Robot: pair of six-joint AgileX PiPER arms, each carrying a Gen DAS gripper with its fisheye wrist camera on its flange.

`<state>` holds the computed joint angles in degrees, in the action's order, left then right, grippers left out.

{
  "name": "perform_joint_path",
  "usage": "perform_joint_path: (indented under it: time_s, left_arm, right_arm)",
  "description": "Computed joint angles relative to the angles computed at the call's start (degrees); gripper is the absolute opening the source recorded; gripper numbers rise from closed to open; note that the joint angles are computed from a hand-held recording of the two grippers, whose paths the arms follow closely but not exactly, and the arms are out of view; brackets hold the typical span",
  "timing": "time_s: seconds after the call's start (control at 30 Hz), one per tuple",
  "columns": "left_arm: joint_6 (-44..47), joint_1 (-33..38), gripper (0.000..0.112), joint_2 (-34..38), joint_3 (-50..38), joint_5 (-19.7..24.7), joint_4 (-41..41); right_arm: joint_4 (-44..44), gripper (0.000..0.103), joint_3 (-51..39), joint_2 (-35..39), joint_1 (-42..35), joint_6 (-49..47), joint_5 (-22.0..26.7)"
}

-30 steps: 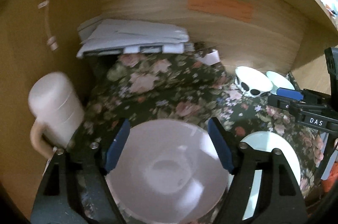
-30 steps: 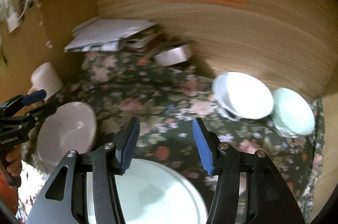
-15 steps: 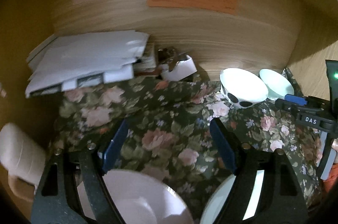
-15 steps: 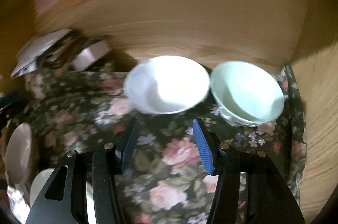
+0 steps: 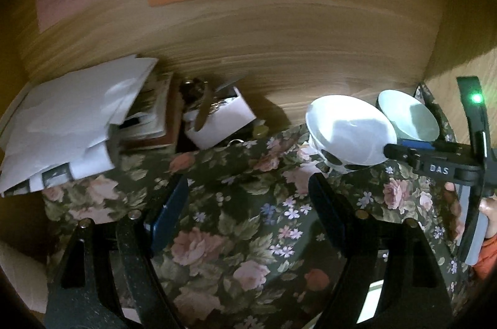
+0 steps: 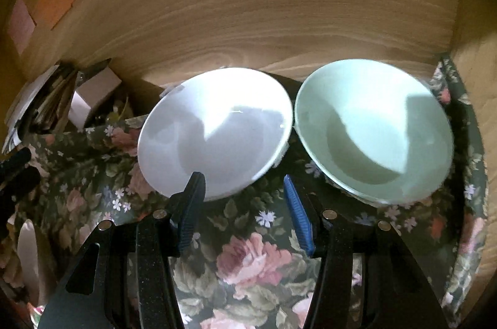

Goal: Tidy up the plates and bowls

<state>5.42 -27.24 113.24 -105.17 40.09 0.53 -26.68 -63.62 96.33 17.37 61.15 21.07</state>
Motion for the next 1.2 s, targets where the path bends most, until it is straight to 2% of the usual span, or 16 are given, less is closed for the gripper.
perform_joint_path:
  time_s: [0.17, 0.27, 0.37, 0.43, 0.53, 0.67, 0.83, 1.0, 1.13, 1.2]
  left_arm:
    - [1.7, -0.7, 0.080, 0.8, -0.1, -0.8, -0.8]
    - [2.2, -0.8, 0.080, 1.5, -0.6, -0.5, -1.5]
    - [2.4, -0.7, 0.080, 2.4, -1.6, 0.5, -2.2]
    - [2.4, -0.6, 0.080, 2.8, -1.8, 0.7, -2.4]
    - [2.4, -0.4, 0.080, 3.4, -2.3, 1.6, -3.1]
    - [2.1, -0.2, 0.080, 4.4, -3.8, 4.2, -4.0]
    - [1.5, 0.0, 0.080, 4.8, -4.6, 6.6, -5.3]
    - [0.9, -0.5, 0.080, 6.4, -6.8, 11.3, -5.6]
    - [-0.1, -1.6, 0.080, 7.6, -8.0, 13.7, -3.9]
    - [-0.8, -2.2, 0.080, 8.9, -9.6, 15.4, -2.7]
  right_arm:
    - [12.4, 0.049, -2.7, 3.7, -2.2, -12.4, -1.7]
    - [9.8, 0.049, -4.6, 5.6, -1.6, -11.5, 0.1]
    - [10.6, 0.040, -5.6, 6.3, -1.5, -13.7, 1.3]
    - [14.5, 0.033, -5.3, 6.2, -1.9, -18.3, 0.9]
    - [18.3, 0.028, -4.3, 5.3, -1.5, -23.5, 0.8]
    - [7.9, 0.027, -3.2, 3.7, 3.8, -17.0, 3.7]
    - [13.7, 0.025, -0.6, 1.4, 7.0, -23.9, 3.5]
    - [17.7, 0.026, 4.0, -2.9, 8.8, -25.4, 2.5]
    - [8.5, 0.028, 8.1, -7.2, 10.8, -13.9, 2.4]
    - [8.3, 0.031, 9.4, -8.6, 10.6, -12.0, 1.7]
